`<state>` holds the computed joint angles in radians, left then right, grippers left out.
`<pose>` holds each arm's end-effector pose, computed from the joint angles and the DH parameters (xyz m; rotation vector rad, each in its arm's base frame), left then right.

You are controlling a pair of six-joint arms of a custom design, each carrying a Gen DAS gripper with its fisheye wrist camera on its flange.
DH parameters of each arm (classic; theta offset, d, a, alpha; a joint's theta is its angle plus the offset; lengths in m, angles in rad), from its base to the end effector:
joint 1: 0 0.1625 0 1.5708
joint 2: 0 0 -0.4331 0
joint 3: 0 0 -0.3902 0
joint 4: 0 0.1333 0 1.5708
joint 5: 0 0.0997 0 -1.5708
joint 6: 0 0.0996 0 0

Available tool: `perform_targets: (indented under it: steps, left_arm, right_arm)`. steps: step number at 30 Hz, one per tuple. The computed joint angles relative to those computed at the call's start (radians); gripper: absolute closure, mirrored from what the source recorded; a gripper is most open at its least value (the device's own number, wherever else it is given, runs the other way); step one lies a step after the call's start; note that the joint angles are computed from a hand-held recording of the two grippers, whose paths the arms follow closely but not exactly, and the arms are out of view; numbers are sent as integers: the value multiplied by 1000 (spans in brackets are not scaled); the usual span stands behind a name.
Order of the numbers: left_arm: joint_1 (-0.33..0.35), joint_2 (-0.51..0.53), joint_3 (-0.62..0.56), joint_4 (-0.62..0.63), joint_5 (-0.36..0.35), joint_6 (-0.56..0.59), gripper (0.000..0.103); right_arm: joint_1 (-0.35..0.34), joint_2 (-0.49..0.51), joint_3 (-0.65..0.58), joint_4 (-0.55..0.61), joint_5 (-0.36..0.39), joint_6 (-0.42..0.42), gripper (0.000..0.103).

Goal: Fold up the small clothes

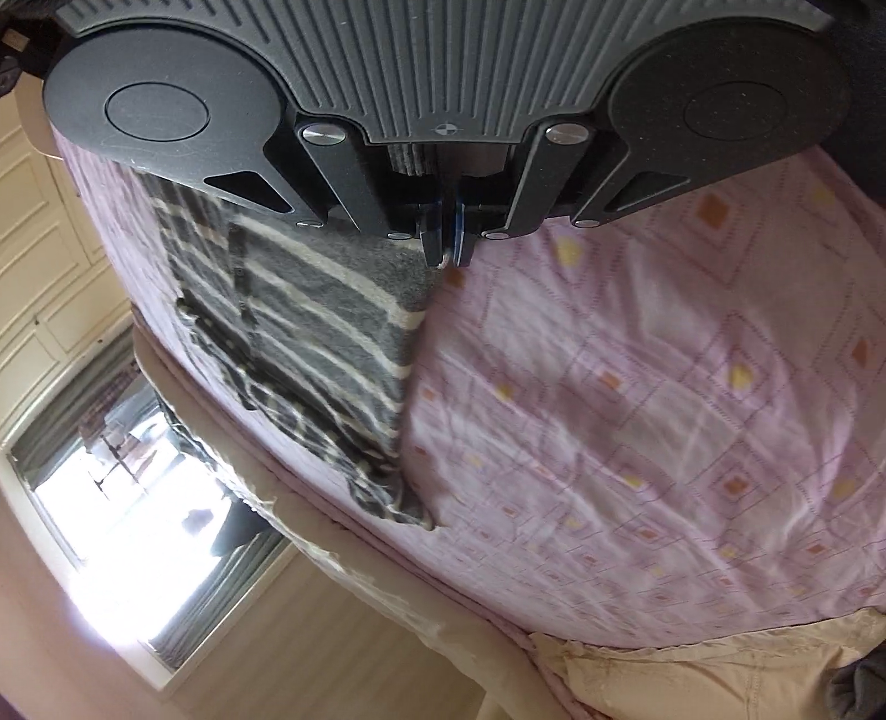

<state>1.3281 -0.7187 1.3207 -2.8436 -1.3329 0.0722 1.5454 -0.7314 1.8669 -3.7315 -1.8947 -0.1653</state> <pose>-0.0367 -0.8005 0.2128 0.3236 2.7817 -1.0002 0.0858 -0.6217 0.1342 -0.0529 -2.4321 1.3194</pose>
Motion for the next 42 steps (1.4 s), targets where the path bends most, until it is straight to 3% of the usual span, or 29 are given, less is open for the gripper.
perform_targets:
  steps: [3,6,9,10,11,12,17,22,28,32,34,35,36,38,42]
  left_arm:
    - [3,0,13,-34,23,38,103]
    - [4,-1,1,-9,4,46,103]
    - [-1,-1,8,-23,-12,162,98]
    - [-10,2,27,-77,11,244,92]
    - [-17,7,37,-114,36,331,73]
    - [-25,10,50,-149,65,413,61]
    - [-27,15,54,-131,81,627,59]
    - [-25,21,84,-212,48,947,58]
    - [-15,50,82,-261,-62,1445,56]
    - [-4,76,56,-265,-139,1658,51]
    - [2,81,35,-212,-179,1700,53]
    - [6,78,21,-159,-207,1709,60]
    - [7,73,0,-82,-224,1700,81]
    - [2,71,-54,75,-238,1600,99]
    - [-4,93,-153,165,-330,1261,99]
  right_arm:
    - [10,7,-8,-2,-41,-26,90]
    - [-5,-5,5,2,-1,4,90]
    - [-17,-18,14,13,44,26,89]
    - [-20,-21,17,17,55,32,88]
    - [-23,-21,18,14,62,36,88]
    - [-25,-23,19,18,67,39,88]
    - [-23,-30,21,34,75,42,88]
    - [-22,-36,16,47,85,52,87]
    - [-18,-38,7,74,84,61,87]
    - [-20,-40,6,79,96,81,87]
    - [-19,-41,2,85,99,86,86]
    - [-19,-42,0,89,102,87,86]
    - [-19,-44,-3,94,105,89,86]
    - [-16,-47,-8,97,108,90,86]
    - [-8,-60,-23,89,128,80,87]
